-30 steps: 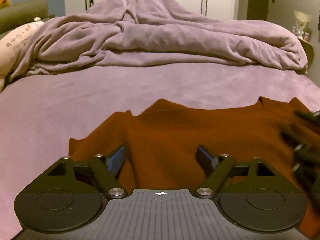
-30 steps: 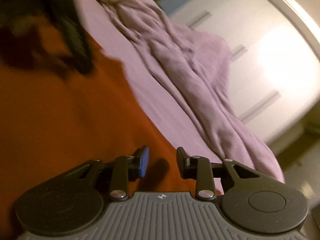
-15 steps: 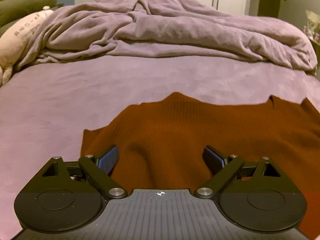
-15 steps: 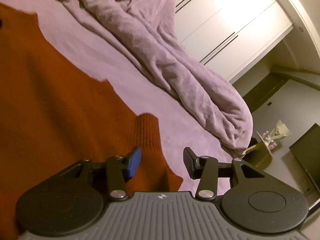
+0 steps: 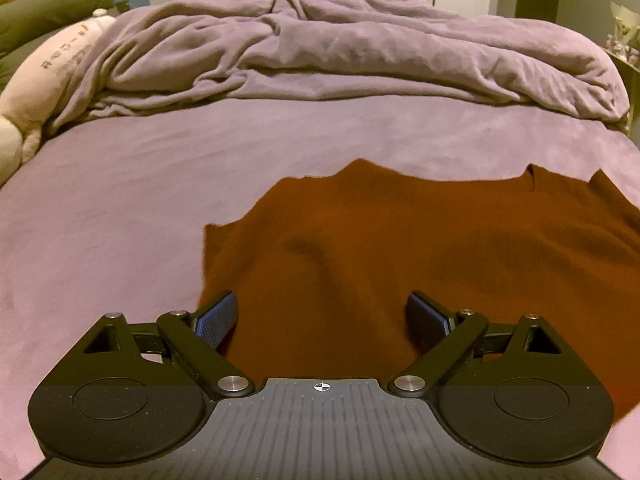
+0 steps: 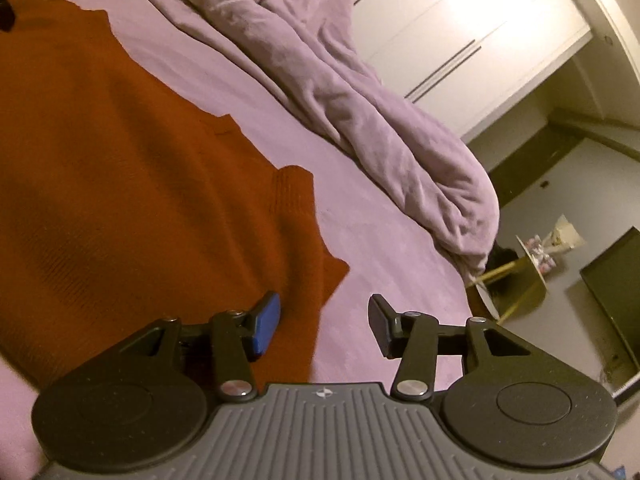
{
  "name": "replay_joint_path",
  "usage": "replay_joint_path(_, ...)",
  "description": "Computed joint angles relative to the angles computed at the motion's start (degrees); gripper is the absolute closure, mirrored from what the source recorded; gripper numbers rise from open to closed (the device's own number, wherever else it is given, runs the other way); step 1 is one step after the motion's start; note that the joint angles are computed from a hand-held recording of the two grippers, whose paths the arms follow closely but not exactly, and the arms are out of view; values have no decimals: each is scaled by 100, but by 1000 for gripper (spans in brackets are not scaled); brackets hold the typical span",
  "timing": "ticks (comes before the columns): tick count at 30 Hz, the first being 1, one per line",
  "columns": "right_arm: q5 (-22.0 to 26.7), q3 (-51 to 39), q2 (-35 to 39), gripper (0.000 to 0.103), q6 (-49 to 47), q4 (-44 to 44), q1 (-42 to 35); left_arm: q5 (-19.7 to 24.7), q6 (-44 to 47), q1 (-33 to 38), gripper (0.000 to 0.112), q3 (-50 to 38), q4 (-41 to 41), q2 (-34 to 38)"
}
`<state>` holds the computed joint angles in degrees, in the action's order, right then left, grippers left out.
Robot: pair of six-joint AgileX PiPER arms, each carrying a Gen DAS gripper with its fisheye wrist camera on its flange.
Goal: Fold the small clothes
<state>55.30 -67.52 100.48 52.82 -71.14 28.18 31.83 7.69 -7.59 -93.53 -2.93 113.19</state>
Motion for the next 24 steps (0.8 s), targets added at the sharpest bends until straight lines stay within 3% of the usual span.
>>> replay_joint_path(3,191,56,-295,54,-2,465,145,-91,236,254,17,545,-244,-378)
replay_joint_path(6,-348,303,-1158,51,160,1650,-116,-305,523,622,17,1308,-661,-909)
replay_joint_path(9,-656,579,-1773,44,167,2588,-403,-379,525,891,17,1893,-574,-1302)
replay_joint_path(13,-838,1001,-2301,44,231,3338,-525,167,1741,1400,17,2072,-2071,-1460)
replay_joint_path(17,-1072,1114,-2368,45,478,3844,-799,521,2179,1608,19,2049,-2882,-1414)
replay_joint_path(20,-1319,1140,-2381,46,429,4156,-959,562,2191,1527,22,1997,-2975,-1367)
replay_joint_path(24,-1270,958,-2136,47,426,3932,-865,391,1936,1366,22,1880,-2721,-1216)
